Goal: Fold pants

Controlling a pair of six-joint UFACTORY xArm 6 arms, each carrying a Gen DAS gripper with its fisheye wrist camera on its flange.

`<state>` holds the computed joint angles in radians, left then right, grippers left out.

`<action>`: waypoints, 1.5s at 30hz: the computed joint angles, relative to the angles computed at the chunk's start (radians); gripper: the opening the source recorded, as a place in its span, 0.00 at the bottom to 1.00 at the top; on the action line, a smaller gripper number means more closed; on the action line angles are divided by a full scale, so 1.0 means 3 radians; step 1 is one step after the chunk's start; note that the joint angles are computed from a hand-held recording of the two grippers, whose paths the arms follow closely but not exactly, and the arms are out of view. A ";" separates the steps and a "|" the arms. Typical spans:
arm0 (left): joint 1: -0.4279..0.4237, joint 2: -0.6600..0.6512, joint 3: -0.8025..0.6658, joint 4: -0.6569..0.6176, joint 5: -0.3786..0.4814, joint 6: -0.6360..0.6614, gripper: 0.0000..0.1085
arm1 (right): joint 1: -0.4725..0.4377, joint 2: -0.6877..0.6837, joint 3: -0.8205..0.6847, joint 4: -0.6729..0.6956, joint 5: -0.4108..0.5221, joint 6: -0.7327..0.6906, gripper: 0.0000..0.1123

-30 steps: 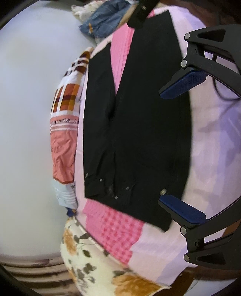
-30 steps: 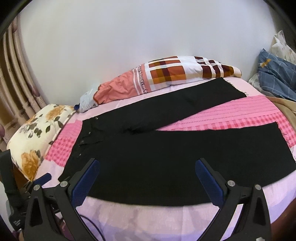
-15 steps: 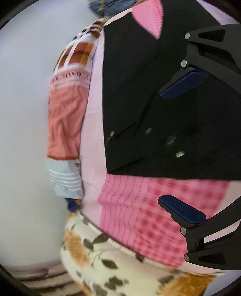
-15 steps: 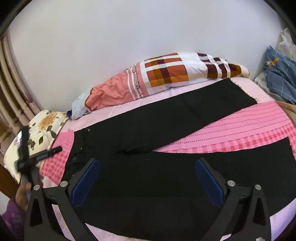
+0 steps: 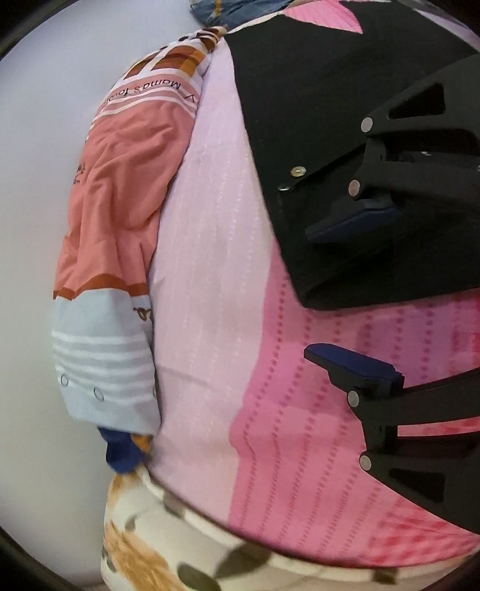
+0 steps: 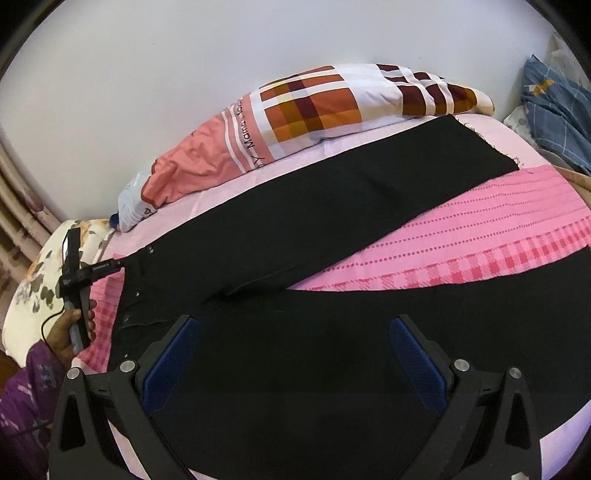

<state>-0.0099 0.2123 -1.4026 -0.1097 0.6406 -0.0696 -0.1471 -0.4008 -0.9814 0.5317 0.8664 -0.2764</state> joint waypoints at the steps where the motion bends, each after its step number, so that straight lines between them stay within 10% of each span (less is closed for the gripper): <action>1: 0.0009 0.0067 -0.0065 -0.0088 0.0016 0.0107 0.53 | 0.0007 0.0017 -0.0007 -0.0010 0.0002 0.0016 0.91; 7: 0.0108 0.0350 -0.0378 -0.1103 0.0363 0.0874 0.53 | 0.0078 0.0078 -0.0042 -0.0063 0.0012 0.0092 0.91; 10: 0.0057 0.0310 -0.0350 -0.0883 0.0336 0.0602 0.38 | 0.0087 0.0126 -0.0079 -0.0052 0.0024 0.0114 0.91; 14: -0.0099 -0.0114 0.0133 -0.0664 -0.0090 0.0281 0.14 | -0.0023 0.0353 -0.0301 0.0249 0.0180 0.0051 0.91; 19: -0.0452 -0.0945 0.0924 -0.0462 -0.0764 0.0049 0.14 | -0.0314 0.1006 -0.0960 0.0977 0.0560 -0.0019 0.91; 28: -0.0906 -0.2130 0.2033 0.0035 -0.1159 -0.0866 0.14 | -0.0397 0.2589 -0.2709 0.1320 0.1216 0.0516 0.90; 33: -0.1069 -0.2435 0.2303 0.0309 -0.1107 -0.1474 0.14 | -0.0352 0.3323 -0.3555 0.1204 0.1411 0.1019 0.69; 37: -0.1154 -0.2513 0.2350 0.0362 -0.1014 -0.1682 0.14 | -0.0333 0.3759 -0.4145 0.0961 0.1596 0.1181 0.12; 45: -0.1091 -0.2578 0.2288 0.0512 -0.0756 -0.1894 0.15 | -0.0437 0.2600 -0.2596 0.1223 0.1040 0.0315 0.06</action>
<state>-0.3373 -0.5610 -0.7163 0.0438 0.4137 -0.6378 -0.2783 0.3793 -1.7601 0.8986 1.1783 -0.1818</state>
